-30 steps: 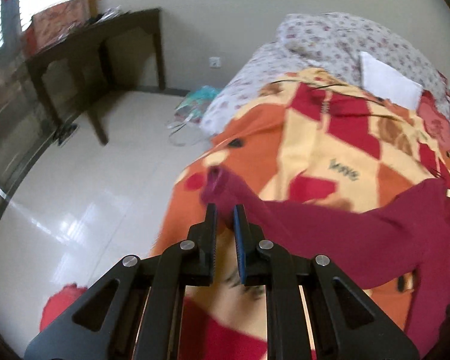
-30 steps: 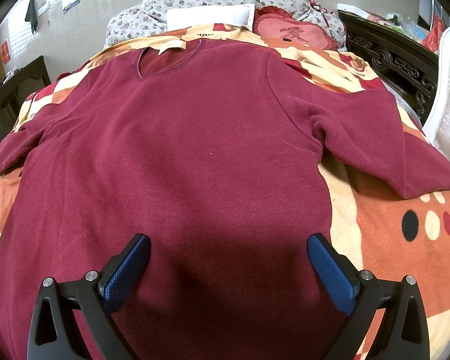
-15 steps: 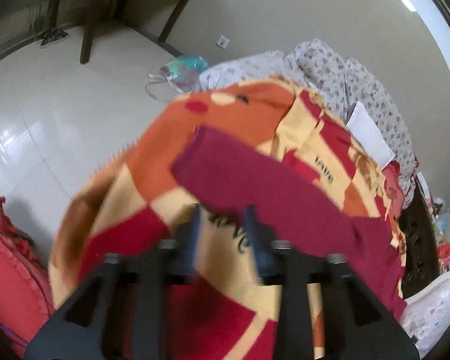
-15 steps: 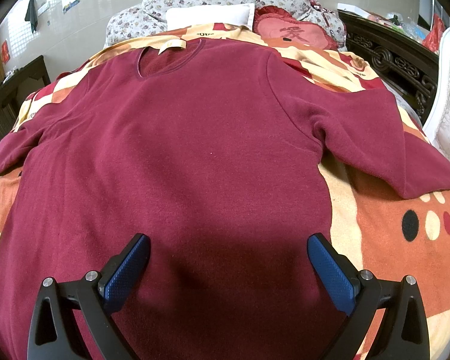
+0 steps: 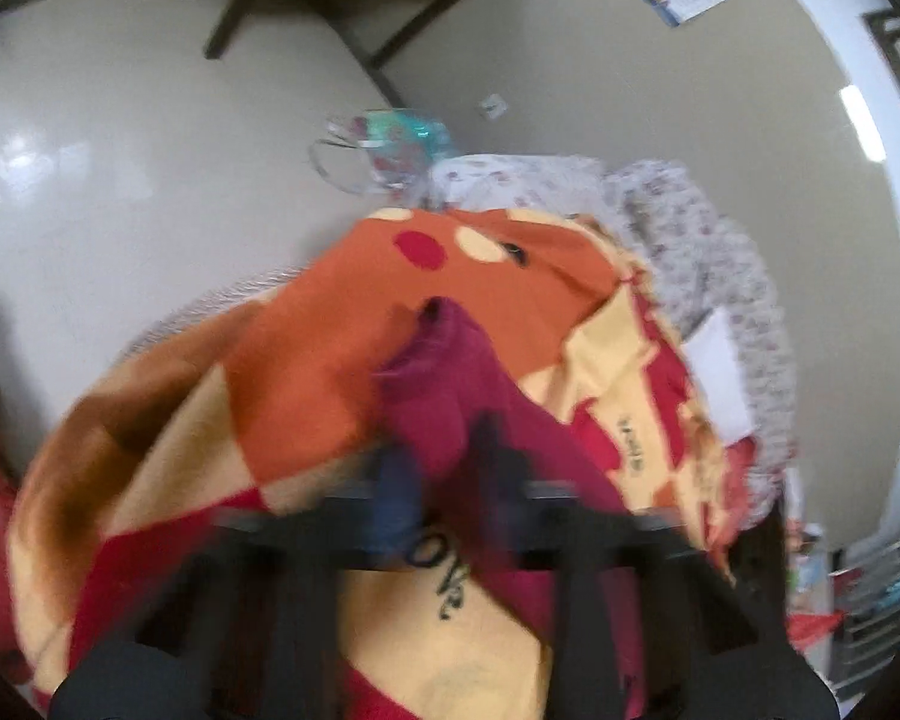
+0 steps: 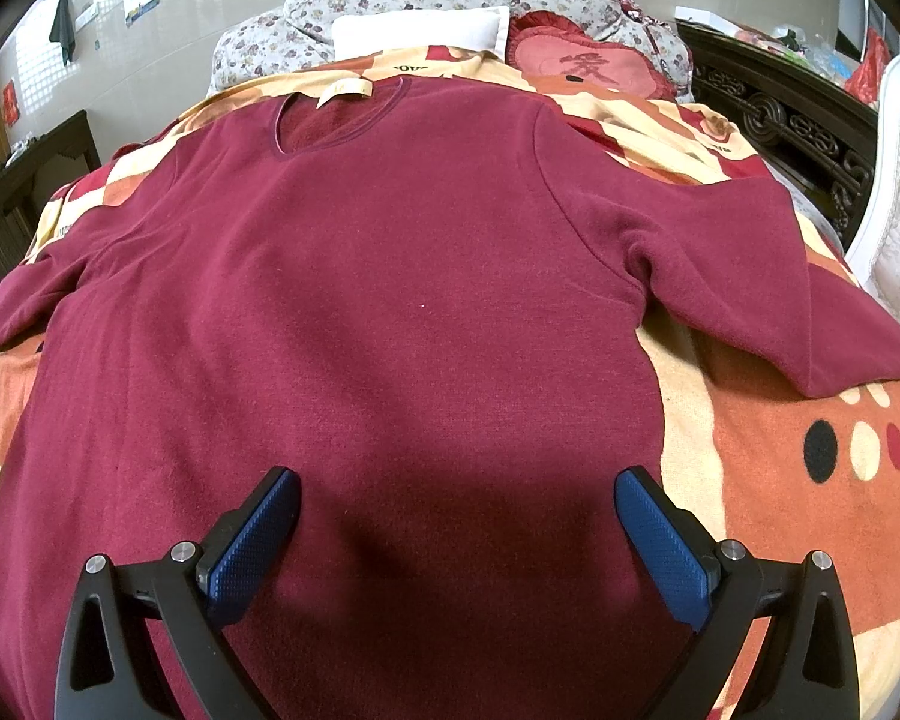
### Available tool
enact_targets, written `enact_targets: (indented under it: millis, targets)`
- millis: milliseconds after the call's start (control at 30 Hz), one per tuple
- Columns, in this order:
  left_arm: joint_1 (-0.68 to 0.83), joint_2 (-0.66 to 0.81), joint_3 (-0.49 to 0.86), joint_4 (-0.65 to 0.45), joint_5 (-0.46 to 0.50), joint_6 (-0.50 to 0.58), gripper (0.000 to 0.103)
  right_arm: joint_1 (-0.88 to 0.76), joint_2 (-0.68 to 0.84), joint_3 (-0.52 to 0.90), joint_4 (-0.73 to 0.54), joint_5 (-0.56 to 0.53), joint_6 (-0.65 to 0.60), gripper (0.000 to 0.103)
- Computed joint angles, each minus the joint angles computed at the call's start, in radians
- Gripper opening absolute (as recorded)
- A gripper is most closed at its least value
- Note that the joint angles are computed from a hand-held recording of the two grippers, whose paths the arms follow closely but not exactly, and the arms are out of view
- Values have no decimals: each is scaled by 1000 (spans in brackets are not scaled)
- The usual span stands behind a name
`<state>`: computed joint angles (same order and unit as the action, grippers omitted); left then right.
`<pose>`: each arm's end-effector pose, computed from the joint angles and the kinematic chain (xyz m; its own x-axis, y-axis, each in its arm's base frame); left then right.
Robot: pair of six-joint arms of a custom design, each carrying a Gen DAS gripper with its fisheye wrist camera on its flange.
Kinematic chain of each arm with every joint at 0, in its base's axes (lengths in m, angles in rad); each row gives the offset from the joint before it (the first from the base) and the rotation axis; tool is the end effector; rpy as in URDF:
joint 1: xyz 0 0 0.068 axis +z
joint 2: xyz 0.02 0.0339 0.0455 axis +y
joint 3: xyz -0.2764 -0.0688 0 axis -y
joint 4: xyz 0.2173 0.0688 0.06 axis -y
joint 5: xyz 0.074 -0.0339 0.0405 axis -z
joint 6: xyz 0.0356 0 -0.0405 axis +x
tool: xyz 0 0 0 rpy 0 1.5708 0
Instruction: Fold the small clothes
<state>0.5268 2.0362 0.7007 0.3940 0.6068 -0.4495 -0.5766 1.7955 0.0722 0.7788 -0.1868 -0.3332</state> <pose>0.2815 0.1402 0.0797 -0.5760 -0.7480 -0.3298 -0.4143 0.6149 -0.6710 0.1476 -0.0881 0.0708 -0.7872 0.1286 -0.6031 0.1978 0.9790 -0.0495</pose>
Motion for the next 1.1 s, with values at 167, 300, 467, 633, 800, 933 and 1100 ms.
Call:
enact_targets:
  millis: [167, 300, 467, 633, 800, 933, 1100]
  targets:
    - [-61, -208, -82, -30, -126, 35, 5, 1, 1, 1, 0, 1, 1, 103]
    - [-241, -457, -147, -18, -171, 46, 5, -7, -4, 6, -11, -4, -4, 103]
    - [-720, -503, -75, 16, -316, -3, 5, -3, -1, 3, -2, -2, -1, 103]
    - [-1095, -209, 148, 53, -438, -95, 5, -4, -3, 3, -2, -2, -1, 103]
    - [-1251, 50, 423, -22, -466, -156, 5, -2, 6, -2, 15, -6, 4, 103]
    - [-1321, 183, 586, -122, -504, -165, 5, -8, 15, -2, 27, -16, 6, 103]
    - [-1385, 252, 657, -201, -568, -117, 5, -1, 34, 1, 50, -15, 20, 103]
